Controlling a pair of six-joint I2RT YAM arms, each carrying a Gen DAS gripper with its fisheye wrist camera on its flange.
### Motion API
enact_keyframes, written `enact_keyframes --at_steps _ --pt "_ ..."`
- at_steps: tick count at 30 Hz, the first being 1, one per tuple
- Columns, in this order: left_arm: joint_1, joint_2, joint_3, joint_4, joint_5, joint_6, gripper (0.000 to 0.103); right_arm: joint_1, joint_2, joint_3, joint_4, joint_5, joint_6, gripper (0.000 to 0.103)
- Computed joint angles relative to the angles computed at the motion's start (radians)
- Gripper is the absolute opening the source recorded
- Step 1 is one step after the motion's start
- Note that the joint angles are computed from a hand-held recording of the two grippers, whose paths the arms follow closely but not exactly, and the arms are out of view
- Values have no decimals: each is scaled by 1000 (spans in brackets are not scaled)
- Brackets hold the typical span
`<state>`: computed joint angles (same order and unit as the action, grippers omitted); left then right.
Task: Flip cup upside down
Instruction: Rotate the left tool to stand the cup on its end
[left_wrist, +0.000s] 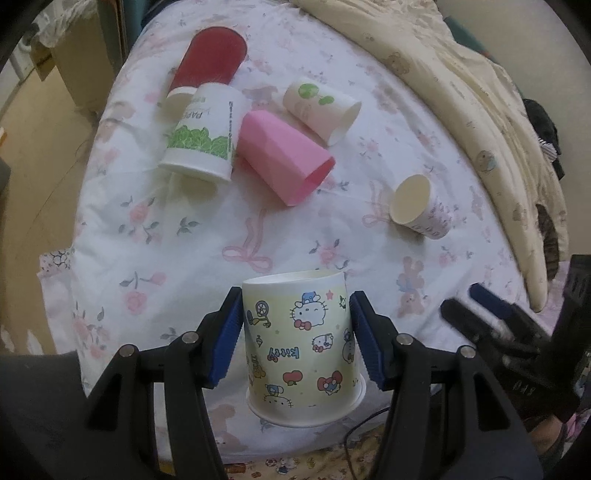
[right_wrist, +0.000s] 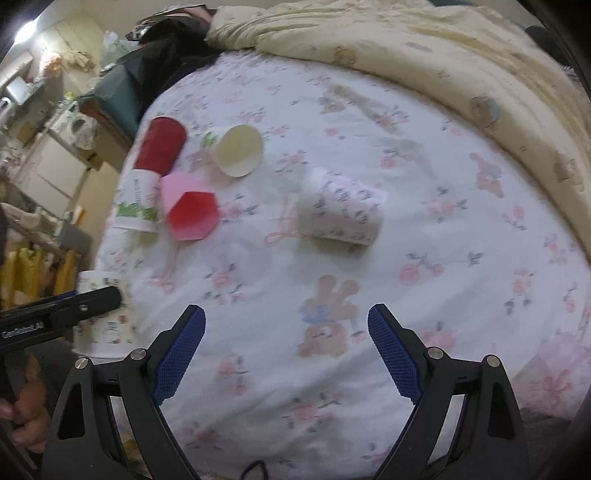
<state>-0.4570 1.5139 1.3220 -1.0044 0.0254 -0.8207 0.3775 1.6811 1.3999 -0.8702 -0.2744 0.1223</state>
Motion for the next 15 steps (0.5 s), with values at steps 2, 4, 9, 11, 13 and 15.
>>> enact_keyframes --at_steps 2,4,9,11,13,15 --pt "4 -10 0 13 9 -3 54 6 -5 -2 -3 -40 -12 92" --pt "13 -17 -4 28 31 -6 54 11 -11 -2 -9 -96 -29 92" --pt "32 -19 -27 64 129 -14 54 44 3 22 -51 -243 -69 92" --pt "13 -9 -12 56 103 -9 54 61 5 18 -45 -281 -63 94" --pt "3 -3 -3 51 93 -5 54 71 33 30 -64 -328 -50 95" --pt "2 -2 -6 58 104 -7 54 71 45 33 -70 -362 -38 97"
